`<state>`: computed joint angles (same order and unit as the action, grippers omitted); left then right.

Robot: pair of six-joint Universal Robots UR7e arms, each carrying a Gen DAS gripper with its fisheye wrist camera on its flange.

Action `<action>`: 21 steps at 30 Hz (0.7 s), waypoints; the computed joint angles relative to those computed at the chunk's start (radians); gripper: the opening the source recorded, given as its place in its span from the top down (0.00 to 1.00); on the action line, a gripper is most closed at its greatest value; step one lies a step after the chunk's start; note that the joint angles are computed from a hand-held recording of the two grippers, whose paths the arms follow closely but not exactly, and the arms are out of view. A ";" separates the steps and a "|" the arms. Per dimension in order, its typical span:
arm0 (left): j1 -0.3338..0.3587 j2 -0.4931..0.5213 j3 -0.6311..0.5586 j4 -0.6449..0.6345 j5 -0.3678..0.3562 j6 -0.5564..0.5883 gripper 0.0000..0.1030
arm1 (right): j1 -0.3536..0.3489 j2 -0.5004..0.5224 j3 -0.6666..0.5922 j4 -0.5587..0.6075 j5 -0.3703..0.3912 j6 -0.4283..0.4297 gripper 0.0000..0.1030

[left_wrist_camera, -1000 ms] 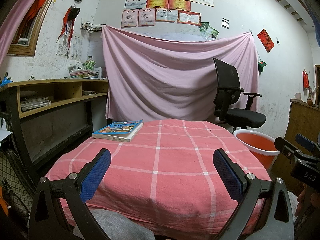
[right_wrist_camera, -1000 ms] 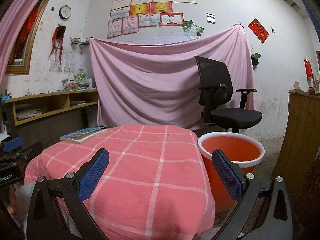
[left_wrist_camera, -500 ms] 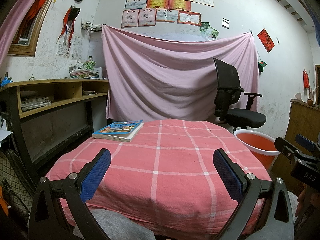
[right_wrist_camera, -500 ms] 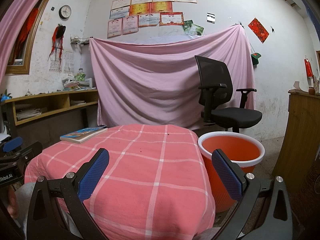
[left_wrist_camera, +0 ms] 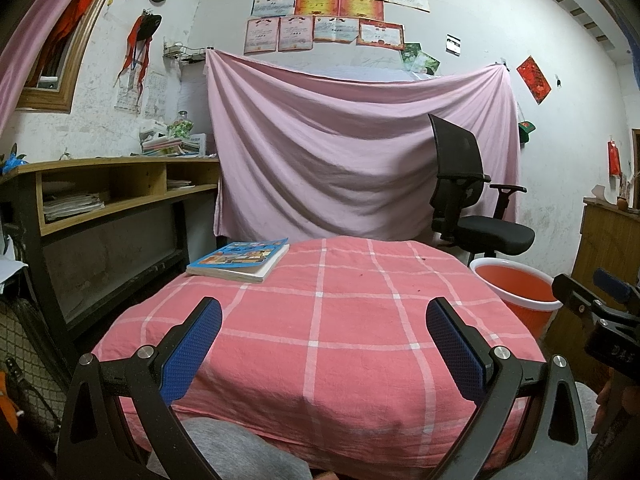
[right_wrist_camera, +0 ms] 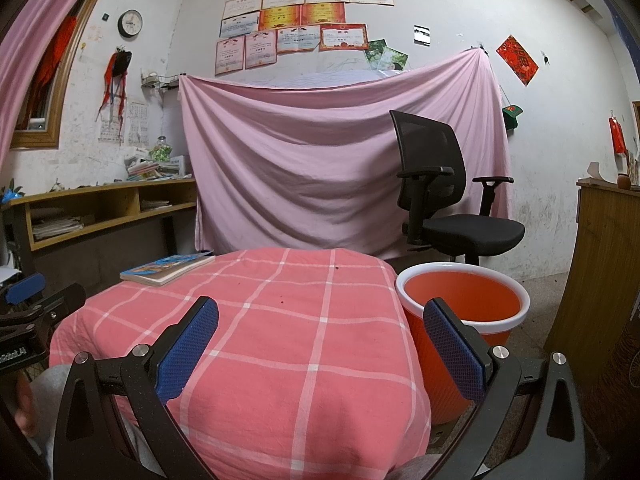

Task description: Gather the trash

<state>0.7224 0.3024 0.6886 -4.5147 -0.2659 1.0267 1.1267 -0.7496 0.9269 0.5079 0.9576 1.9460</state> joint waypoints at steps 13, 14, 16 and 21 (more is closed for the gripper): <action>0.005 0.020 -0.063 -0.072 0.002 0.135 0.03 | 0.000 0.001 -0.001 0.001 0.001 -0.001 0.00; 0.005 0.020 -0.064 -0.071 0.003 0.136 0.03 | 0.000 0.000 -0.001 0.002 0.001 -0.002 0.00; 0.005 0.022 -0.066 -0.073 0.002 0.140 0.03 | 0.000 0.001 -0.001 0.003 0.001 -0.003 0.00; 0.004 0.026 -0.077 -0.072 0.004 0.143 0.03 | 0.000 0.000 -0.001 0.002 0.002 -0.001 0.00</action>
